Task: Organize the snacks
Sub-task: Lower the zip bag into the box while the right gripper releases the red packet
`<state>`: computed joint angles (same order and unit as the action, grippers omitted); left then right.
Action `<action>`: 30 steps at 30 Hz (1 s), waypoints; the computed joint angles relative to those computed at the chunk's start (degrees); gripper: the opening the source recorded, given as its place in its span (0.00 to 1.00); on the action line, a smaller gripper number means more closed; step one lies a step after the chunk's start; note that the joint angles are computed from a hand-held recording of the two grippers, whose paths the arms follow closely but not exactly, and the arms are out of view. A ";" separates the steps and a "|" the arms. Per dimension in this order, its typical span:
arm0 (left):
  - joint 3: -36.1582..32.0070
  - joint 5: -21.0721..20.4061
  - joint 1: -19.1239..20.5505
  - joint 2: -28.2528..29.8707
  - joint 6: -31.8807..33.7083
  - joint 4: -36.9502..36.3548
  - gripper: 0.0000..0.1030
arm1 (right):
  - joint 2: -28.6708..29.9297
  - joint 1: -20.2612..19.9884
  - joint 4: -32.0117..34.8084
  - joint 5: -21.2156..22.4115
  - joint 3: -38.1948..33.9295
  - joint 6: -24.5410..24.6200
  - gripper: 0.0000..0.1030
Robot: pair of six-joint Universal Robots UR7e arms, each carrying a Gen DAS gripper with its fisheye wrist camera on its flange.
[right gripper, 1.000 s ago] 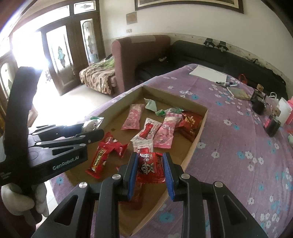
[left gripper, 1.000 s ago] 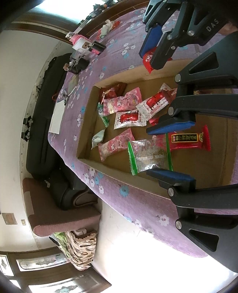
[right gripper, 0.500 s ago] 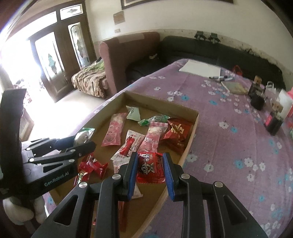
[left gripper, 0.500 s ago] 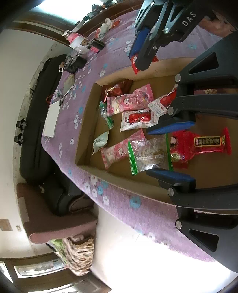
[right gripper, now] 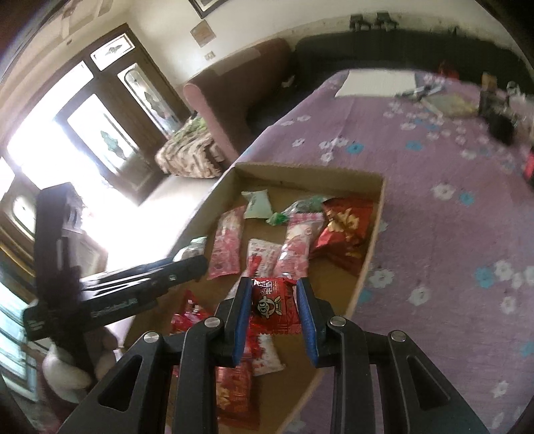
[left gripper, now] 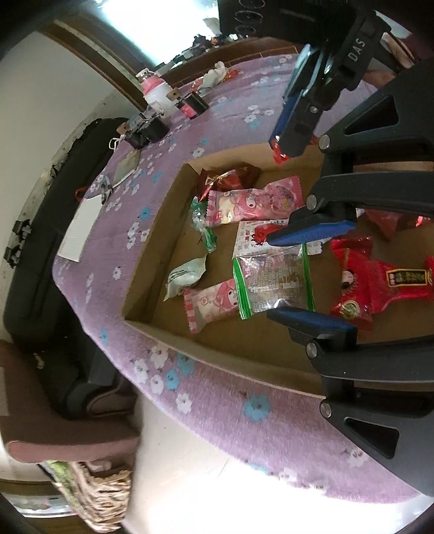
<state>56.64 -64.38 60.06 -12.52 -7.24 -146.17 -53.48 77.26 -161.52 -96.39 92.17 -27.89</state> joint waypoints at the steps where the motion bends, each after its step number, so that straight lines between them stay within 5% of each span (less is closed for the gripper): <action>1: -0.56 -0.46 0.16 0.24 -0.29 0.68 0.34 | 0.02 -0.27 1.52 1.04 -0.57 0.81 0.27; 4: -1.68 -1.45 0.62 0.76 -1.10 2.23 0.34 | 0.19 -0.82 5.48 3.41 -1.95 2.21 0.27; 8: -1.99 -0.28 0.72 1.15 -1.77 2.54 0.34 | 0.82 0.02 2.63 -0.12 -1.10 0.54 0.27; 19: 3.40 12.72 -1.93 0.60 3.35 -4.51 0.34 | 4.11 3.00 -11.93 -11.35 3.03 -10.34 0.27; 30: 5.95 13.28 -2.76 -0.10 4.39 -6.49 0.34 | 7.13 3.96 -20.89 -15.65 3.89 -17.41 0.28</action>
